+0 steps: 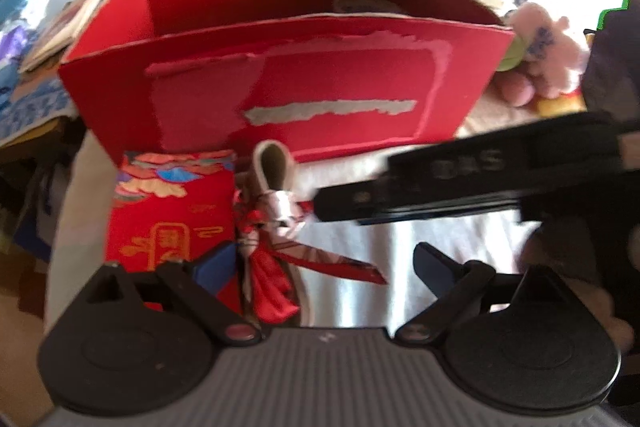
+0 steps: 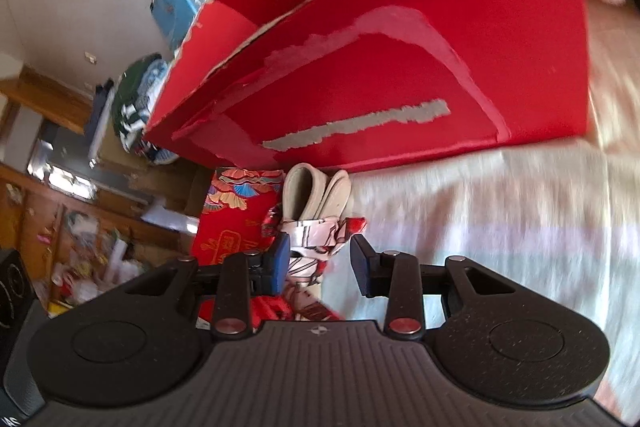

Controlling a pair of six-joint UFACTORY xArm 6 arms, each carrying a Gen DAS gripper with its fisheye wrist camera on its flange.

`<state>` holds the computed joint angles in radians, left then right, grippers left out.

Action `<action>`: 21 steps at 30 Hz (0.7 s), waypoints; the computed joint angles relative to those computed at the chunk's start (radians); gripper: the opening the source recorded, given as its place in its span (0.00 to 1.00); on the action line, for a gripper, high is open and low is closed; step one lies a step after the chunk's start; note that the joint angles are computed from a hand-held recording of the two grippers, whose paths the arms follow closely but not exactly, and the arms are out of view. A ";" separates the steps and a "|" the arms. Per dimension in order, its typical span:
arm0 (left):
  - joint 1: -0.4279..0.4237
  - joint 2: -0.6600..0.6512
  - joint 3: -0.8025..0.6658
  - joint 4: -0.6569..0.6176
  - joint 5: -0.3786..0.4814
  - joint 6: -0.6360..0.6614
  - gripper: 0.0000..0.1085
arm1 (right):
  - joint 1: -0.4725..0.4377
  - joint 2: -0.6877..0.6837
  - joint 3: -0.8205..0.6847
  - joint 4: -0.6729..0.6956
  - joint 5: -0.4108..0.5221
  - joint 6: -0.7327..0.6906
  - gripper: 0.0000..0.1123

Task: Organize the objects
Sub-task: 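Grasp the white ribbon-tied ornament by its loop with the right gripper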

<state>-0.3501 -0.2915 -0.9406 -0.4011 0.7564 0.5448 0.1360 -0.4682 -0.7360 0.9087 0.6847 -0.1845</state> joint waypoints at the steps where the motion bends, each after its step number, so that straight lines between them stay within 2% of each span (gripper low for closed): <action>1: -0.002 0.000 0.002 -0.007 -0.005 0.002 0.86 | -0.007 0.012 -0.012 0.006 0.022 -0.013 0.33; 3: 0.000 0.006 0.000 -0.021 -0.010 0.011 0.86 | -0.026 0.030 -0.034 0.021 0.068 -0.050 0.33; 7: 0.017 0.011 -0.012 -0.060 0.024 0.063 0.86 | -0.023 0.066 -0.082 0.001 0.086 -0.099 0.33; 11: 0.042 0.011 -0.024 -0.084 0.065 0.114 0.86 | 0.001 0.123 -0.129 -0.047 0.098 -0.088 0.34; 15: 0.070 0.040 -0.054 -0.083 0.118 0.095 0.85 | 0.002 0.140 -0.129 0.004 0.112 -0.122 0.35; 17: 0.086 0.050 -0.066 -0.100 0.145 0.090 0.85 | 0.005 0.141 -0.126 -0.013 0.104 -0.104 0.42; 21: 0.096 0.059 -0.080 -0.127 0.164 0.099 0.85 | -0.020 0.116 -0.099 -0.002 0.112 -0.098 0.42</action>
<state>-0.2542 -0.2328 -1.0206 -0.5277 0.9206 0.6434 0.1160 -0.3522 -0.8354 0.9070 0.7971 -0.2821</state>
